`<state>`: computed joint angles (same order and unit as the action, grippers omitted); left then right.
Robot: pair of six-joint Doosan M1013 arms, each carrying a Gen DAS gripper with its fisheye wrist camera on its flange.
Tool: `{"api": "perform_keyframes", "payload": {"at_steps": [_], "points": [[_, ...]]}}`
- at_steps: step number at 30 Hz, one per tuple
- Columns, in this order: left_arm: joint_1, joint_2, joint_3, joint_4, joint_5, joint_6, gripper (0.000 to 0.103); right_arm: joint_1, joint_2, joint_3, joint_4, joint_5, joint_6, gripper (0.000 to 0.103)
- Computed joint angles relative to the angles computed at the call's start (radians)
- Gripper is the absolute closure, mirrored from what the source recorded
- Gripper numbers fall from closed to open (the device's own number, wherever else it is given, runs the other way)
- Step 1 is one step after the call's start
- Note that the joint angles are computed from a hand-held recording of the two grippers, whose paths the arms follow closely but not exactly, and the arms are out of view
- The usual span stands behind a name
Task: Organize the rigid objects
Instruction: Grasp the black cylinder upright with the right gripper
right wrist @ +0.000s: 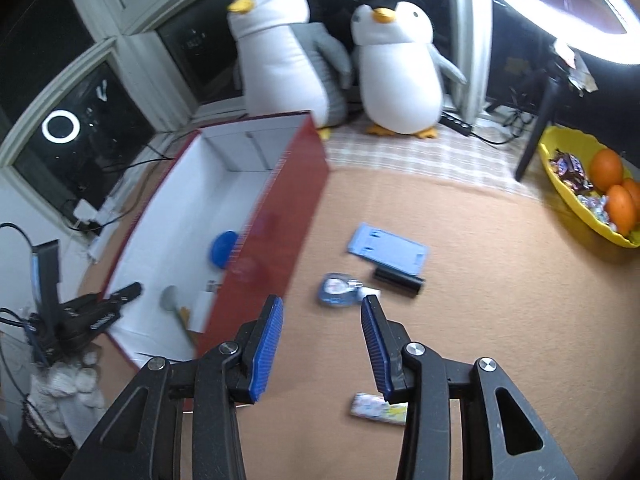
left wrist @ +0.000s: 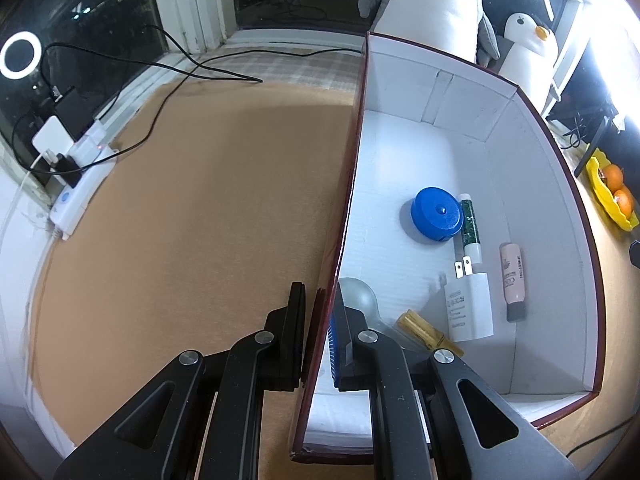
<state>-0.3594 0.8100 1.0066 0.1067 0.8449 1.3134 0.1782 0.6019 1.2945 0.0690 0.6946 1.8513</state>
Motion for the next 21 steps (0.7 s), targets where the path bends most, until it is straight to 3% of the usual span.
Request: {"api": "perform_keyframes", "payload": {"at_steps": [12,21], "points": [[-0.02,0.017,-0.035,0.083,0.064,-0.044,0.084,-0.056,0.059,-0.028,-0.047,0.08,-0.015,0.06],[-0.03,0.03,-0.058,0.132,0.112,-0.086,0.082,-0.066,0.117,-0.091,-0.022,0.125,-0.171,0.06]]}}
